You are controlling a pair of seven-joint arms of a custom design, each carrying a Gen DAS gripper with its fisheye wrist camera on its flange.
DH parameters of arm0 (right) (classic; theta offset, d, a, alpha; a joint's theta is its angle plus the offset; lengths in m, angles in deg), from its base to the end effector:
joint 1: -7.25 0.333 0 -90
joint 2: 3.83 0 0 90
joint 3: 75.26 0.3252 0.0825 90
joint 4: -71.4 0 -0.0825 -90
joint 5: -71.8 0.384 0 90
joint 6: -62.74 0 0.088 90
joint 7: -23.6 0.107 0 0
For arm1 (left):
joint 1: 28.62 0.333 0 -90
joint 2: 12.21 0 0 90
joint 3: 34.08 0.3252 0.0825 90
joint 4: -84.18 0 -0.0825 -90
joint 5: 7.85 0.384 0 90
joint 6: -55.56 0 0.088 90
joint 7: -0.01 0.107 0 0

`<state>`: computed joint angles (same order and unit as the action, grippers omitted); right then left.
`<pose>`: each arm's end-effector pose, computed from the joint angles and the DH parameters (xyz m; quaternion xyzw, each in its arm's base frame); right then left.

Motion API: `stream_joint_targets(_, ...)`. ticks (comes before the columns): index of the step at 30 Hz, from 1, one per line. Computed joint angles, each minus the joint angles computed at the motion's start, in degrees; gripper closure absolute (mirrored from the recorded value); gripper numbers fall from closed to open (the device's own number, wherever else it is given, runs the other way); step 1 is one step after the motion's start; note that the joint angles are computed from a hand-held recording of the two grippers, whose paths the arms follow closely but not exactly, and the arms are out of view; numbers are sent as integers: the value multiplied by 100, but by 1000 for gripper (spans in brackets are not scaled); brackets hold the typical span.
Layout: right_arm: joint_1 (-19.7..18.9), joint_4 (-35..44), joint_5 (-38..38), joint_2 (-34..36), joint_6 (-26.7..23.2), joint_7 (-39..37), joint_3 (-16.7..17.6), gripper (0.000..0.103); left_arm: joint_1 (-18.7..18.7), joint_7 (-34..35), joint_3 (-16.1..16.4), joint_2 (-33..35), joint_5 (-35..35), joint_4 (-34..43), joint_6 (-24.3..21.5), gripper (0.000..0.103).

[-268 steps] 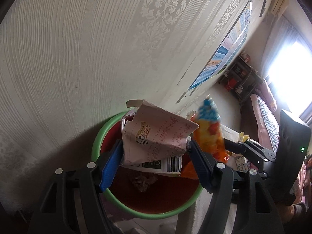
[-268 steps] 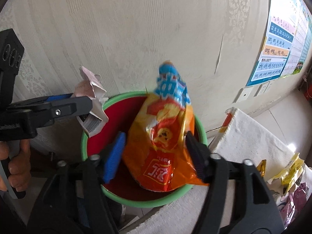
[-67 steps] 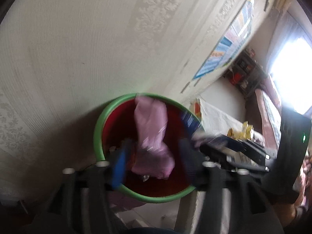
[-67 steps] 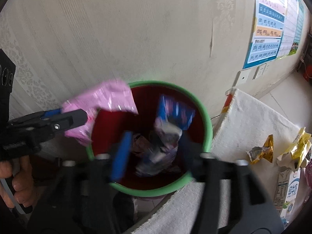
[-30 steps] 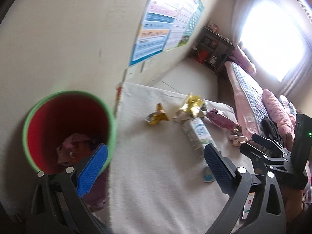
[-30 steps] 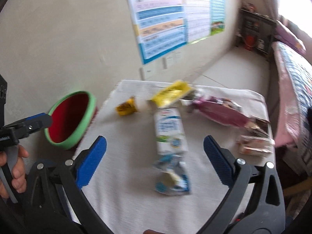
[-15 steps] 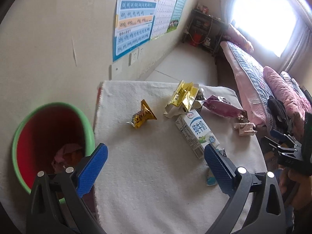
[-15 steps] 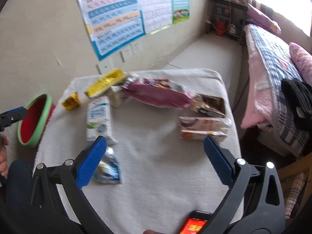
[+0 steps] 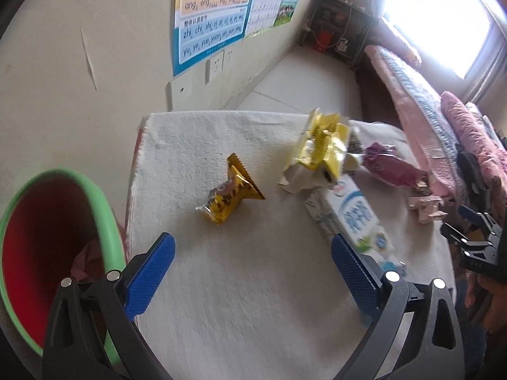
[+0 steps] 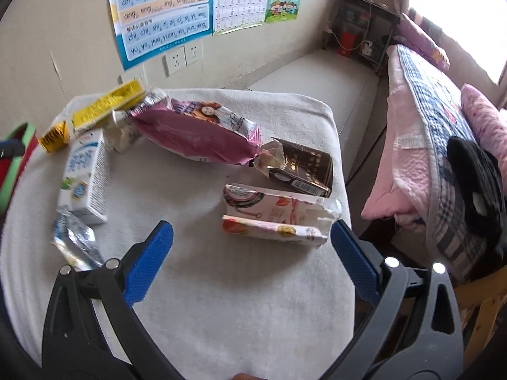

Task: Collect trash
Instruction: 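Grasp the yellow-brown candy wrapper with the left tool while the right tool grasps the pink-white carton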

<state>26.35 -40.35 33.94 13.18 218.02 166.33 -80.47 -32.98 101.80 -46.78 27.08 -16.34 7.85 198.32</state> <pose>0.6218 0.1800 0.3817 -0.6308 0.7150 -0.2506 0.1672 0.7565 -0.1825 0.3944 -0.5627 0.7823 -0.2570 0.0730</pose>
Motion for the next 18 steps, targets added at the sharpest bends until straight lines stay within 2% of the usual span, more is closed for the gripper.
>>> stream_joint_targets(4,20,86,-221,148,-115,-107,-93,5,-183,-115,136,536,244,787,-360,10)
stream_joint_targets(6,43,116,-416,205,-147,-138,-149,7,-260,-131,186,821,375,1224,-576,15)
stream_joint_targets(10,4,211,-530,352,-204,-569,-141,16,-410,-181,280,1432,604,2199,-1039,19)
stream_joint_targets(11,-12,233,-532,391,-203,-708,-127,20,-427,-190,276,1577,618,2437,-1159,21)
stream_joint_targets(14,61,345,-646,498,-338,-928,-166,22,-517,-249,311,1994,691,3125,-1469,27)
stream_joint_targets(15,69,360,-671,519,-334,-975,-171,23,-526,-259,309,2013,700,3146,-1464,32)
stream_joint_targets(16,74,376,-678,536,-329,-1004,-176,29,-543,-262,304,2105,706,3306,-1533,37)
stream_joint_targets(17,52,395,-620,559,-332,-1101,-151,45,-569,-273,318,2184,729,3447,-1608,47)
stream_joint_targets(18,12,458,-476,619,-436,-1317,-86,47,-588,-280,331,2232,751,3529,-1642,50)
